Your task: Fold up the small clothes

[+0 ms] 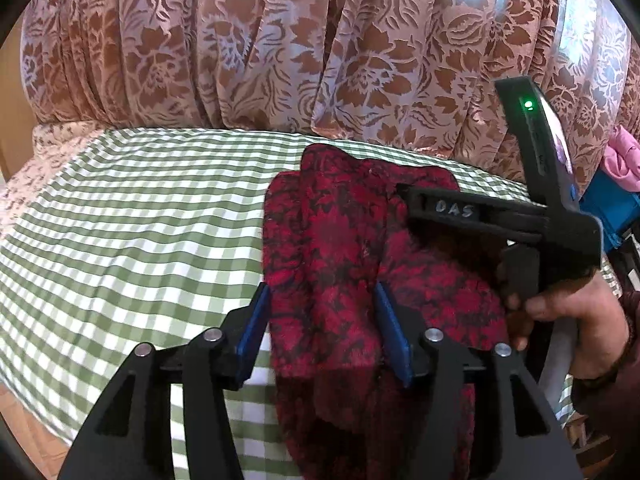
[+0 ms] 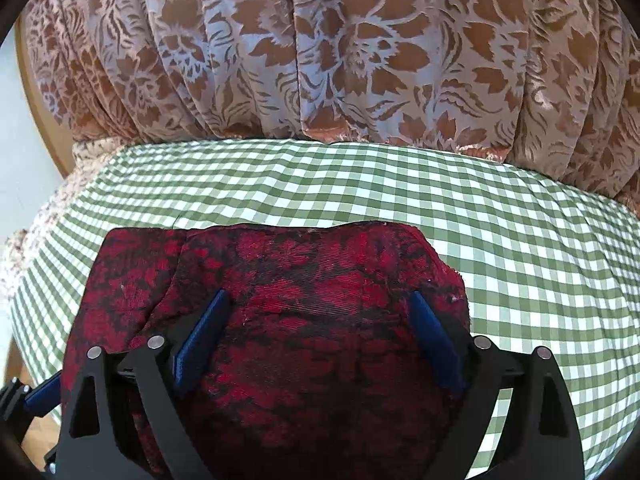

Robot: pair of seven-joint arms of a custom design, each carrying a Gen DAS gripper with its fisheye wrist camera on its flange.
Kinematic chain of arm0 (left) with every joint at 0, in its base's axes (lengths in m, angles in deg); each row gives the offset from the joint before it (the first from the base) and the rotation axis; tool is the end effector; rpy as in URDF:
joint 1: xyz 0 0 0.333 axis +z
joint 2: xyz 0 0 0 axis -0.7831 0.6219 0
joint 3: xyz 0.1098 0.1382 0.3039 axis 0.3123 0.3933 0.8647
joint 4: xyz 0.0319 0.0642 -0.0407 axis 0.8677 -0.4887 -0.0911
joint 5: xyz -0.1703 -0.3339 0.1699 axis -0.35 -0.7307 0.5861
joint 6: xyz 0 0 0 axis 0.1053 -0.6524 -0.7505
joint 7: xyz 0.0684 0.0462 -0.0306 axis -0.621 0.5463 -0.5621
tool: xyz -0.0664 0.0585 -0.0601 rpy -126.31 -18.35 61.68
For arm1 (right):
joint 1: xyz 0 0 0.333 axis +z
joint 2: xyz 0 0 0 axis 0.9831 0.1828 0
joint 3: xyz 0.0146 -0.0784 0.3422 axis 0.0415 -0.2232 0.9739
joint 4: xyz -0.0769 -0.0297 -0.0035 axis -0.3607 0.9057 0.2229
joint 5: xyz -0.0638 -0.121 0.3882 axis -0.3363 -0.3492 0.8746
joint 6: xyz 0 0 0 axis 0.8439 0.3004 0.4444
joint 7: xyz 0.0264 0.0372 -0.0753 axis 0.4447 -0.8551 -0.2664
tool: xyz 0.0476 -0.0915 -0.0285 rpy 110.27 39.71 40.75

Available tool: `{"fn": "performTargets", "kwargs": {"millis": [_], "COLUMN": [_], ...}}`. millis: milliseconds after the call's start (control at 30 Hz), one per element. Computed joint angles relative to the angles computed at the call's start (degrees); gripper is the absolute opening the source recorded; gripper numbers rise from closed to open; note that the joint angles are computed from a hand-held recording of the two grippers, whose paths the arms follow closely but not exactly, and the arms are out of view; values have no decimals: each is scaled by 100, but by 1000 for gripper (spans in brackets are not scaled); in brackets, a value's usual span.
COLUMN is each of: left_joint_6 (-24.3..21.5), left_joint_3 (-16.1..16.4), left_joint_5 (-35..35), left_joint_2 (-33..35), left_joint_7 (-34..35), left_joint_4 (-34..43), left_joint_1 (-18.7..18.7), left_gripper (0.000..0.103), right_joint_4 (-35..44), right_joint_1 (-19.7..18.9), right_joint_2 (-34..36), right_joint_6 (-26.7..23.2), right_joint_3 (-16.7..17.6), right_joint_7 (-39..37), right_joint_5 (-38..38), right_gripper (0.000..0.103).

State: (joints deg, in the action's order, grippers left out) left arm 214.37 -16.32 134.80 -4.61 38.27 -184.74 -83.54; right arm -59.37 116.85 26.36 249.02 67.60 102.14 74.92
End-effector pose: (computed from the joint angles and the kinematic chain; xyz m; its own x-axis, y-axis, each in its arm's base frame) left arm 0.5474 -0.4568 0.3714 -0.0333 -0.9929 0.1146 -0.6601 -0.0643 -0.7484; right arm 0.7011 0.4002 0.3875 0.1722 -0.9801 -0.0991 -0.7315 -0.0599 -0.6792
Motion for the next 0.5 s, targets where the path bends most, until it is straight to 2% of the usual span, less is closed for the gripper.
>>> {"fn": "performTargets", "kwargs": {"millis": [133, 233, 333, 433, 500], "left_joint_6": [-422, -671, -717, -730, -714], "left_joint_3": [-28, -82, -130, -177, -185], "left_joint_5": [50, 99, 177, 180, 222], "left_joint_2": [-89, -162, -230, -260, -270], "left_joint_7": [16, -29, -115, -131, -186], "left_joint_4": [-53, -101, -181, -224, -247], "left_joint_1": [-124, -160, -118, -67, -39], "left_gripper": [61, 65, 66, 71, 74], "right_joint_4": [-377, -737, -1153, -1624, -1956], "right_joint_1": [-158, -341, -540, -1002, -1557], "right_joint_2": [-241, -488, -756, -1030, -1200], "right_joint_6": [408, 770, 1106, 1447, 1639], "right_joint_3": [173, 404, 664, 1230, 1884], "right_joint_7": [-44, -333, -704, -1178, -1612], "right_joint_5": [233, 522, 852, 1289, 1607], "right_gripper": [99, 99, 99, 99, 99]}}
